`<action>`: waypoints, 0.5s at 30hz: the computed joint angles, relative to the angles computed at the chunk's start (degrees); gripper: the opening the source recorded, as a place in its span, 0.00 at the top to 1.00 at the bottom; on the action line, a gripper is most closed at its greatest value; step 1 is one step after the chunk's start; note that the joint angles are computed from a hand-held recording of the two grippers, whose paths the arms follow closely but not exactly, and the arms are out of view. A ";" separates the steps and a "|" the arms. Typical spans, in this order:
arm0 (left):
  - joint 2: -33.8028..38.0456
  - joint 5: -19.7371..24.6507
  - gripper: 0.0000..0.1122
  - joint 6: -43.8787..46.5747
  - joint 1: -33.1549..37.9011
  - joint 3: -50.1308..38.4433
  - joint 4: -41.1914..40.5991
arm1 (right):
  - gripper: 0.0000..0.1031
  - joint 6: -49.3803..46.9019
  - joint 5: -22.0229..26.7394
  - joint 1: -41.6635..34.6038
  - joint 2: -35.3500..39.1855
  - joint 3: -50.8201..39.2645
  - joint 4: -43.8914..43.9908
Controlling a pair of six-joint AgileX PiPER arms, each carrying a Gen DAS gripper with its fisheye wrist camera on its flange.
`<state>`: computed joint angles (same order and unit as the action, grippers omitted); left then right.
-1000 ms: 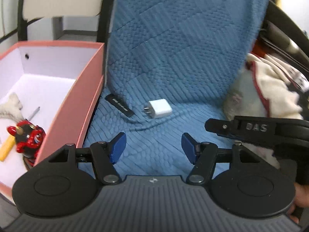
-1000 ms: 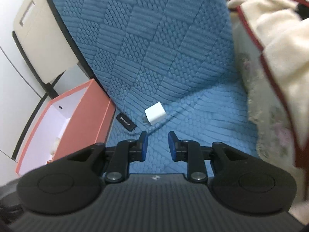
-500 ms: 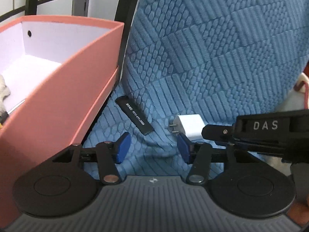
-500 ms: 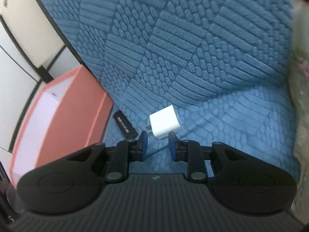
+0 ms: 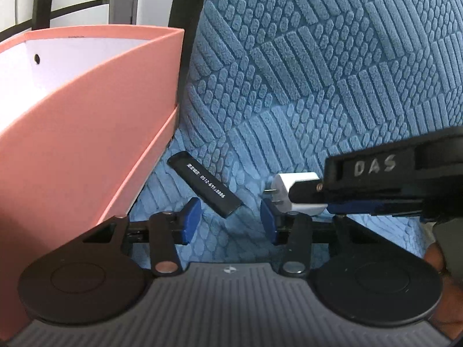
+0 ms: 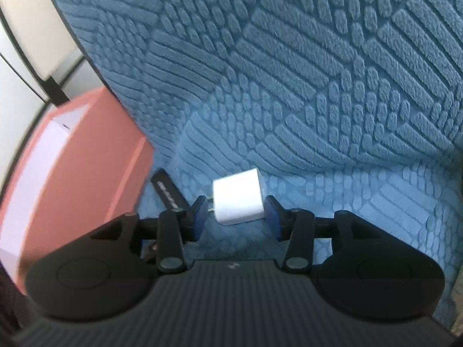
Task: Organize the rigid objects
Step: 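Grasp the black USB stick with the left tool while the right tool grasps the white charger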
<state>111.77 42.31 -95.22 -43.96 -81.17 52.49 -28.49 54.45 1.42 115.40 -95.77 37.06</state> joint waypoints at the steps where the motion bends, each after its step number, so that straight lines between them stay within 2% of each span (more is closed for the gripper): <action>1: 0.32 -0.41 0.56 0.00 0.25 0.08 -0.03 | 0.52 1.04 -0.31 0.64 0.45 -0.55 -1.82; 8: 0.86 -1.21 0.57 -0.30 0.60 0.56 0.97 | 0.52 1.11 0.50 1.91 3.29 -3.69 -2.99; 10: 1.18 -1.04 0.57 -0.05 0.72 0.12 0.79 | 0.53 0.44 -0.56 2.16 3.32 -3.17 -3.14; 15: 2.27 0.41 0.56 0.72 1.18 -2.27 -0.78 | 0.54 5.16 -1.68 2.34 2.11 -3.73 -6.48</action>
